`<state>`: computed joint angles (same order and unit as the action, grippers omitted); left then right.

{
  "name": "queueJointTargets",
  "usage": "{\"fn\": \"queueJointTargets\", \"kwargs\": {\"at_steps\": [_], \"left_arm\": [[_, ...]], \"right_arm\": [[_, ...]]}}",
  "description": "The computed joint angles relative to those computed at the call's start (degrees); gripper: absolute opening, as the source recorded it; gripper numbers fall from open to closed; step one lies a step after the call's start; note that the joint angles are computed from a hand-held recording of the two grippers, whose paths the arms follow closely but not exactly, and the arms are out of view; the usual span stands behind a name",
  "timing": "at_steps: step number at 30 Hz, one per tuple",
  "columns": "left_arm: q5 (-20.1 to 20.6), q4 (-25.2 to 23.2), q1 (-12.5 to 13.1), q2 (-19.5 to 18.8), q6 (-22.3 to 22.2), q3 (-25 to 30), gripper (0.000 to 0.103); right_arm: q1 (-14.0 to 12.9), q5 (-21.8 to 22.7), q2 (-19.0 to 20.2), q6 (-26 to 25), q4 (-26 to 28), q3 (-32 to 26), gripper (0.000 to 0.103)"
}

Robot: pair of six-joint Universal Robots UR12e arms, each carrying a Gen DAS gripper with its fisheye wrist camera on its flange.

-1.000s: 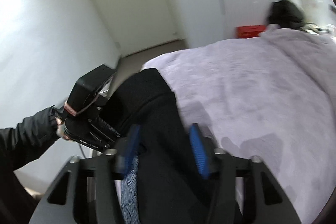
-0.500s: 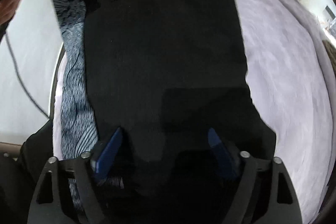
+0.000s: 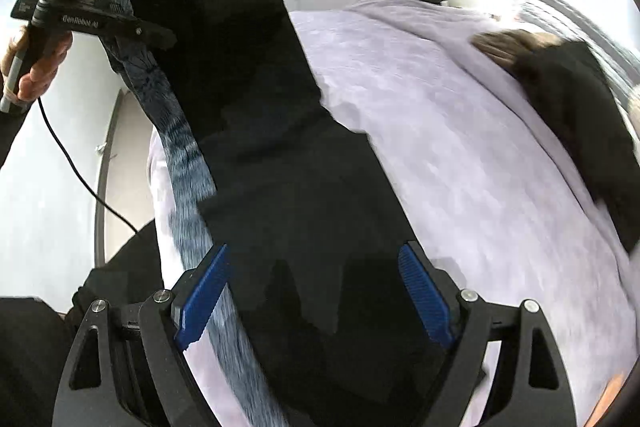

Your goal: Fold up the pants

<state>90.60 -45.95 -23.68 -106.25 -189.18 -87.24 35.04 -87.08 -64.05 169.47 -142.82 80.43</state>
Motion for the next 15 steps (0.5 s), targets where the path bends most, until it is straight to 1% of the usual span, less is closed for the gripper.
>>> {"fn": "queueJointTargets", "kwargs": {"at_steps": [1, 4, 5, 6, 8, 11, 15], "left_arm": [[0.3, -0.35, -0.89, -0.27, 0.57, 0.76, 0.02], [1.3, -1.47, -3.63, -1.69, 1.7, 3.61, 0.02], [1.42, -1.89, -4.65, -2.24, 2.29, 4.61, 0.02], [1.47, -2.29, -5.39, -2.79, 2.76, 5.55, 0.02], [1.1, -3.54, -7.58, -4.31, 4.55, 7.79, 0.02], [0.71, -6.21, -10.41, -6.81, 7.15, 11.45, 0.02], [-0.67, -9.26, -12.74, -10.5, 9.17, 14.94, 0.02]], "right_arm": [[-0.08, -0.35, -1.35, 1.14, -1.59, 2.19, 0.088], [-0.45, -1.25, -2.99, 4.31, -5.07, 5.56, 0.088], [-0.74, -1.37, -3.51, 5.26, -6.34, 6.77, 0.088], [-1.0, -1.36, -3.1, 6.14, -7.44, 7.01, 0.088], [-1.89, -0.91, -4.73, 8.07, -9.83, 9.89, 0.088], [-3.14, 0.25, -6.66, 12.25, -13.13, 13.49, 0.088], [-3.59, 0.02, -7.72, 15.5, -15.82, 16.41, 0.088]]}}
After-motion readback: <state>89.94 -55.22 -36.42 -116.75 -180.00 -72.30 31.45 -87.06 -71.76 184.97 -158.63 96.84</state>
